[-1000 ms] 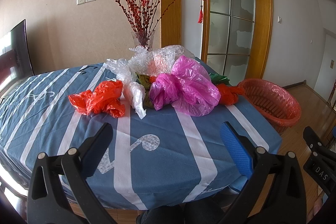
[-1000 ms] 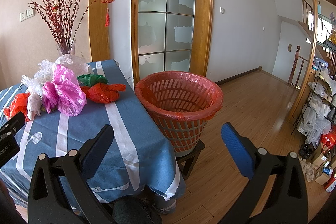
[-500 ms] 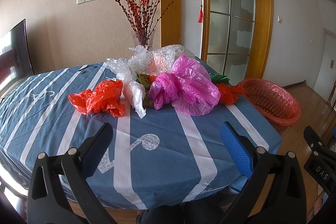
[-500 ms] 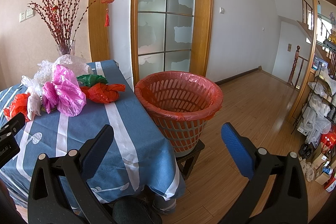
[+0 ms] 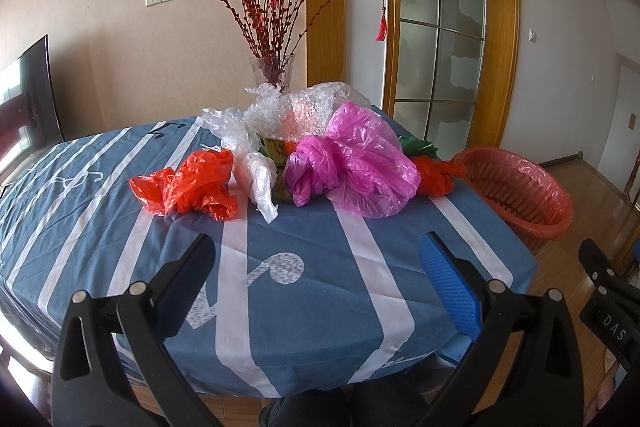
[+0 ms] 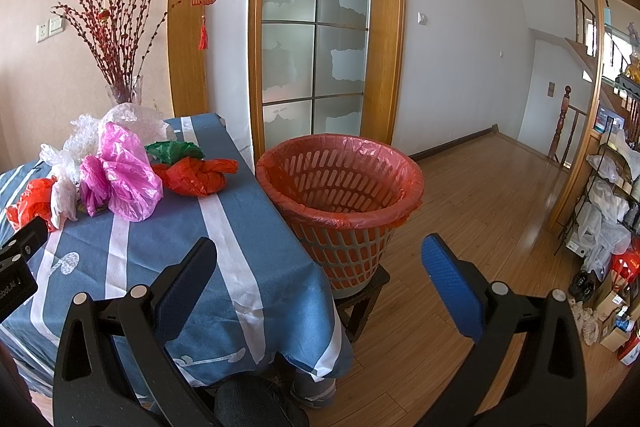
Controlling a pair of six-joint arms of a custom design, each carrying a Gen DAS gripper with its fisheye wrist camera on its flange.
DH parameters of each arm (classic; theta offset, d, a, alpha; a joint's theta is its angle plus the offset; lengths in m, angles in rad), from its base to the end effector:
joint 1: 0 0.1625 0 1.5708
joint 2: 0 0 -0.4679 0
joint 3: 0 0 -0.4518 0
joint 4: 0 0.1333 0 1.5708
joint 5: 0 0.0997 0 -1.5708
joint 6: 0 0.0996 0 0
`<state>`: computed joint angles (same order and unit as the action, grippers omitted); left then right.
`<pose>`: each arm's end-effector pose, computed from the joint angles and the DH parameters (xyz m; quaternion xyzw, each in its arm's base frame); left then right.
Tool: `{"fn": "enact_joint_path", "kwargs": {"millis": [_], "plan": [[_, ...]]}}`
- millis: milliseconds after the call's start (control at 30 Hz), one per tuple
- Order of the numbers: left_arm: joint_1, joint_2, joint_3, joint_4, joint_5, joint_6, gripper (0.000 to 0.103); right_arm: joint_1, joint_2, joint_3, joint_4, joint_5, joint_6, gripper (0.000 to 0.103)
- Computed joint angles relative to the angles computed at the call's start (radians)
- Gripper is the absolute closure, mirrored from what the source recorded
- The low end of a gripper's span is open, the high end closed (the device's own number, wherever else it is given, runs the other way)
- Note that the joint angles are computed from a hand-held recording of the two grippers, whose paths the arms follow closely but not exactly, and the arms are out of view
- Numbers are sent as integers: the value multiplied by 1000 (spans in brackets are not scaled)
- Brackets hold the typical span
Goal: Collect trash
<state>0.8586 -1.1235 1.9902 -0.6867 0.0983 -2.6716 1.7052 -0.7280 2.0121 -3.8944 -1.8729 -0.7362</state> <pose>-0.1421 -0.5202 0.1402 -0.0402 0.7122 -0.5336 0.4545 0.1844 -0.5902 0.0783 0.2941 -0.8096 0.4302 0.2703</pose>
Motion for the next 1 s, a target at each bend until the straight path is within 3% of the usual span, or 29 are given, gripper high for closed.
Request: {"fn": "enact_joint_path", "kwargs": {"millis": [100, 200, 400, 567, 767, 1000], "plan": [[2, 3, -1, -4, -3, 3, 4, -4, -8, 0, 23, 13, 7, 2], [14, 12, -19, 89, 3, -85, 4, -7, -12, 1, 40, 27, 11, 2], [29, 51, -85, 432, 2, -428, 4, 1, 5, -23, 100, 20, 10, 2], [57, 53, -106, 590, 17, -595, 4, 16, 32, -53, 137, 11, -3, 2], [93, -21, -75, 511, 2, -512, 4, 35, 54, -97, 186, 53, -10, 2], [152, -146, -40, 393, -13, -380, 4, 74, 88, -206, 391, 168, 48, 3]]}}
